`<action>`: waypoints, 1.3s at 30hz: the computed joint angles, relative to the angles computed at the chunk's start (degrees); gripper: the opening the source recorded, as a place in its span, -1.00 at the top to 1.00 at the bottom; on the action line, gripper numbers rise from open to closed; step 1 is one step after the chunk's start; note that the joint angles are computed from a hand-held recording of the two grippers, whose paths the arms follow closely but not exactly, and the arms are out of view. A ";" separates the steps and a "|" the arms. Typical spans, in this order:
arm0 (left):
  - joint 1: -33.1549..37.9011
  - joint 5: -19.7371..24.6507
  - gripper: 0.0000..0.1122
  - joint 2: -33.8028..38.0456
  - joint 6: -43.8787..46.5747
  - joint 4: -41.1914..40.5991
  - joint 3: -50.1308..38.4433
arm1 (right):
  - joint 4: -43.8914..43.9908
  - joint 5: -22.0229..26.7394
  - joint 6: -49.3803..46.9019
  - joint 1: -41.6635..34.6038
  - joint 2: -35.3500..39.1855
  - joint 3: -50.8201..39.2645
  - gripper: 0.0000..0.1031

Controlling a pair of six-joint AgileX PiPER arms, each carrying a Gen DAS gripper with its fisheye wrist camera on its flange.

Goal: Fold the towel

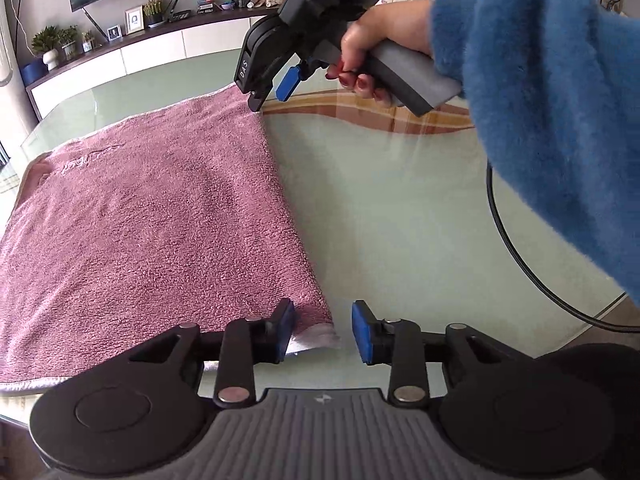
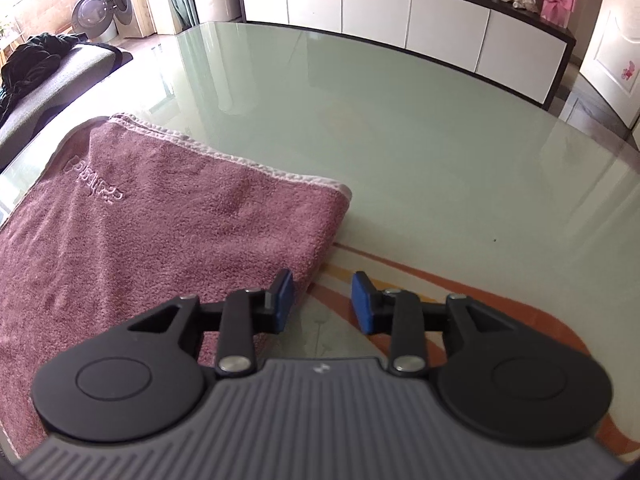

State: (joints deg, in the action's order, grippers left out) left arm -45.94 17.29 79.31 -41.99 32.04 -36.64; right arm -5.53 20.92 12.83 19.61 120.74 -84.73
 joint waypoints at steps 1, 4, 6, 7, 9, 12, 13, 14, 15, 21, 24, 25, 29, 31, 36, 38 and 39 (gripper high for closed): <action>-0.43 0.27 0.41 -0.06 -1.40 1.49 0.10 | 0.29 0.06 -0.13 -0.22 0.41 -0.57 0.36; -1.38 0.86 0.49 -0.22 -5.50 4.49 0.28 | 0.16 0.59 0.45 -0.67 1.88 -2.86 0.36; -0.93 0.76 0.57 -0.12 -5.10 3.61 0.06 | -0.12 1.03 1.36 -0.93 2.91 -4.63 0.36; -0.15 0.39 0.59 -0.27 -2.89 1.25 0.01 | -0.47 1.24 2.06 -1.04 3.43 -5.51 0.36; 0.68 0.22 0.62 -0.75 0.88 -2.65 -0.02 | -0.86 1.64 3.15 -1.30 4.33 -7.03 0.33; 0.61 0.25 0.65 -1.52 2.35 -4.64 0.45 | -0.15 2.19 3.49 -1.85 5.30 -8.59 0.24; 0.75 0.20 0.66 -1.67 3.18 -5.55 0.49 | 0.08 2.39 3.61 -2.03 5.63 -9.12 0.21; 0.92 0.12 0.66 -1.75 3.85 -6.27 0.54 | 0.30 2.59 3.74 -2.21 5.95 -9.66 0.18; 1.08 0.06 0.67 -1.84 4.50 -7.00 0.58 | 1.26 2.69 3.11 -2.45 6.13 -9.94 0.17; 1.74 -0.48 0.68 -1.78 7.38 -10.11 0.71 | 6.03 3.36 0.62 -2.96 7.61 -12.30 0.10; 2.67 -0.99 0.68 -1.77 10.54 -13.48 0.71 | 7.31 3.57 -0.62 -2.90 7.68 -12.54 0.10; 2.67 -1.07 0.69 -1.84 10.43 -13.65 0.79 | 7.66 3.50 -1.21 -2.80 7.58 -12.35 0.10; 1.22 -0.15 0.70 -2.52 5.89 -10.68 1.04 | 8.50 3.55 -3.27 -2.30 7.57 -12.42 0.30; 0.71 0.32 0.74 -2.83 4.48 -9.96 1.06 | 9.23 3.93 -4.07 -2.14 7.78 -12.91 0.48; 0.67 0.70 0.81 -3.65 4.40 -11.34 1.25 | 10.38 3.33 -4.67 -2.06 7.73 -12.52 0.69; 0.33 0.87 0.82 -4.35 4.06 -11.03 1.63 | 10.71 2.44 -4.44 -2.06 7.50 -11.84 0.73; 0.26 0.92 0.82 -4.48 4.14 -10.99 1.68 | 10.95 2.16 -4.45 -2.11 7.41 -11.63 0.75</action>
